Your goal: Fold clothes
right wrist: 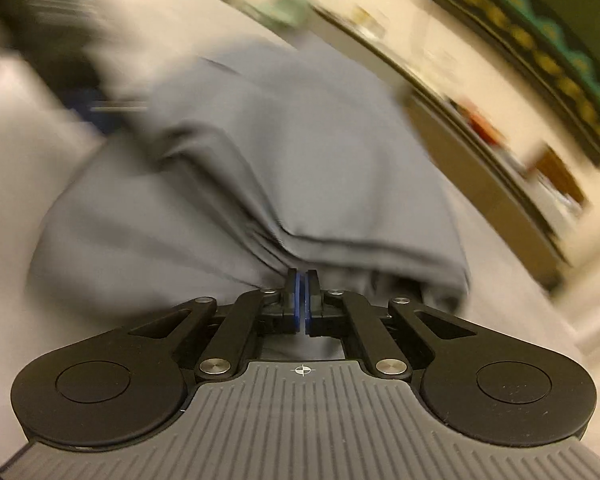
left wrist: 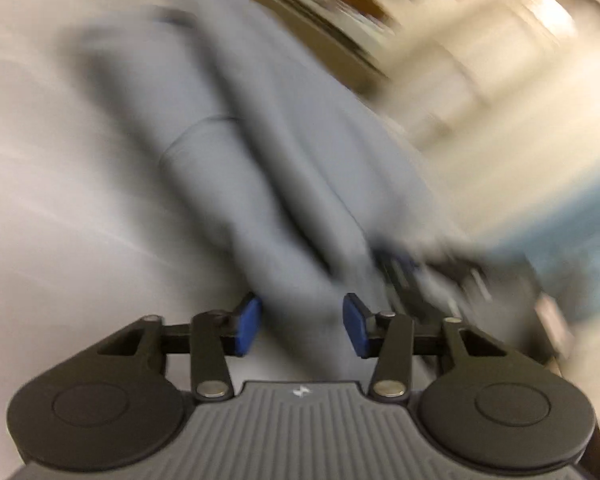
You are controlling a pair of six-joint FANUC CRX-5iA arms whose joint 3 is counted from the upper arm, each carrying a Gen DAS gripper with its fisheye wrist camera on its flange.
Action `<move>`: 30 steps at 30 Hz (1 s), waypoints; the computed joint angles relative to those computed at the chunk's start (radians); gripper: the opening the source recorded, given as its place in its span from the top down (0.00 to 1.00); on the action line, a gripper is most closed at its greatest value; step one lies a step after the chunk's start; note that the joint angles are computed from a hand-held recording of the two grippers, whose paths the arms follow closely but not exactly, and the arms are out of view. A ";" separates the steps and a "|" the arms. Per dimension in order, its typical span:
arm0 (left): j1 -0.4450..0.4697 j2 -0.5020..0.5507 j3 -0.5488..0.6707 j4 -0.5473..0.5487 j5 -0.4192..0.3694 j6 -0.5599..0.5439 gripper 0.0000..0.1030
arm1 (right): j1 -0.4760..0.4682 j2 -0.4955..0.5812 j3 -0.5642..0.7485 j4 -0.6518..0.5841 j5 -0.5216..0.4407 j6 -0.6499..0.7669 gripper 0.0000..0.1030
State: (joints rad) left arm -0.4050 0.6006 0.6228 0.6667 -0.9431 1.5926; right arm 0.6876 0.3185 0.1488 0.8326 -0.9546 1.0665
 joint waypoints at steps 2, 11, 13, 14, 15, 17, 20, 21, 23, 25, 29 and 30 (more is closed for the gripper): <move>-0.014 -0.004 -0.008 0.018 0.025 -0.041 0.65 | -0.021 -0.044 -0.040 0.046 -0.061 -0.088 0.90; 0.033 0.012 -0.048 0.032 0.255 0.016 0.88 | 0.029 -0.178 -0.166 -0.049 0.137 -0.250 0.77; 0.043 0.029 -0.036 0.027 0.237 0.065 0.97 | 0.016 -0.129 -0.162 -0.023 0.090 -0.279 0.75; 0.047 0.032 -0.038 0.042 0.235 0.080 0.97 | 0.008 -0.135 -0.176 -0.010 0.093 -0.314 0.74; 0.050 0.036 -0.039 0.057 0.233 0.096 0.96 | 0.008 -0.132 -0.151 -0.043 0.061 -0.308 0.74; 0.048 0.064 0.035 0.020 0.210 0.128 0.72 | 0.018 -0.133 -0.118 -0.044 -0.003 -0.297 0.72; 0.048 0.061 0.051 0.016 0.206 0.117 0.61 | 0.045 -0.111 -0.090 0.098 -0.015 -0.285 0.67; 0.049 0.069 0.076 -0.008 0.188 0.132 0.61 | 0.051 -0.095 -0.079 0.130 -0.008 -0.263 0.65; 0.049 0.076 0.105 -0.065 0.171 0.172 0.61 | 0.056 -0.043 -0.036 0.164 0.005 -0.196 0.52; 0.050 0.059 0.084 -0.099 0.189 0.195 0.61 | 0.058 0.019 0.012 0.207 -0.017 -0.125 0.48; 0.049 0.033 0.041 -0.092 0.193 0.196 0.60 | 0.077 0.043 0.012 0.308 -0.071 -0.090 0.39; 0.048 0.022 0.022 -0.091 0.197 0.188 0.60 | 0.081 0.031 -0.006 0.317 -0.085 -0.082 0.37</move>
